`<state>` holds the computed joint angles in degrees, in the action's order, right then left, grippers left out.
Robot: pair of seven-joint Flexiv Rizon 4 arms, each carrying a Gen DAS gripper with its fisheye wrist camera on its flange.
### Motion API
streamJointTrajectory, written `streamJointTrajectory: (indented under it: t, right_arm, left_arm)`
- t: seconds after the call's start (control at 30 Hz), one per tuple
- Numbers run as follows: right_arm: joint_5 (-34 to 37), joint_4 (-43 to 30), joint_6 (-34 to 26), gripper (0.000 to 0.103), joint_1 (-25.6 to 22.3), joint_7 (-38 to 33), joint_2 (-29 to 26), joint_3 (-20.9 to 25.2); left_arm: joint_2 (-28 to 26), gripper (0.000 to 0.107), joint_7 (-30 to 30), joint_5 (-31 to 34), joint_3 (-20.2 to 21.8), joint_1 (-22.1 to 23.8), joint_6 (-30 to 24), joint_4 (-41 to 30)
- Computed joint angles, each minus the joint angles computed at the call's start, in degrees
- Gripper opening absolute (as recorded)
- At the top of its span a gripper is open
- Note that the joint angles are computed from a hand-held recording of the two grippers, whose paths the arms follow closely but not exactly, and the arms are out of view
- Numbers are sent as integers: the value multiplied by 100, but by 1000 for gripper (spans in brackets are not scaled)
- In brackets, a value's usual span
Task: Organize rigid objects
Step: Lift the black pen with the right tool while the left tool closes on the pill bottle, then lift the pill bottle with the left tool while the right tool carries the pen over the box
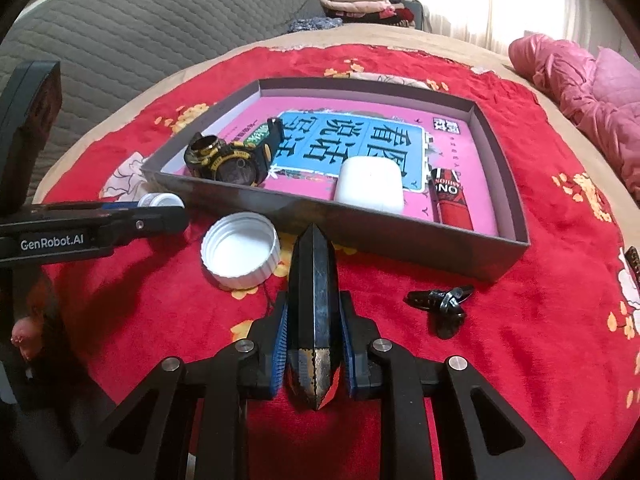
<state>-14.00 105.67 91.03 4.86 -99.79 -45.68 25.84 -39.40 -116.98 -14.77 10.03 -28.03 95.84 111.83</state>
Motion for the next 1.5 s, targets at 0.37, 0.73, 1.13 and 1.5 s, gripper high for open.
streamJointTrajectory:
  t: [0.37,0.73,1.13,1.5]
  right_arm:
    - [-86,169,403,23,-207,14,93,200]
    - [-454,220,778,23,-535,383,36,406]
    - [-1027,167,1223,23,-789,1091,-95,411]
    - [-1785,-93,1577,23,-1063,1745,-371,497]
  left_arm:
    - [98,46,-47,-33,469,-463,169,83]
    - [-1,46,-113,-44,1147,-1148,-123,-185]
    - [-134,46,-635,598,1446,-1325,-657,-818]
    - [-240,46,-1239,1291,1475,-1201,-1222,-1411]
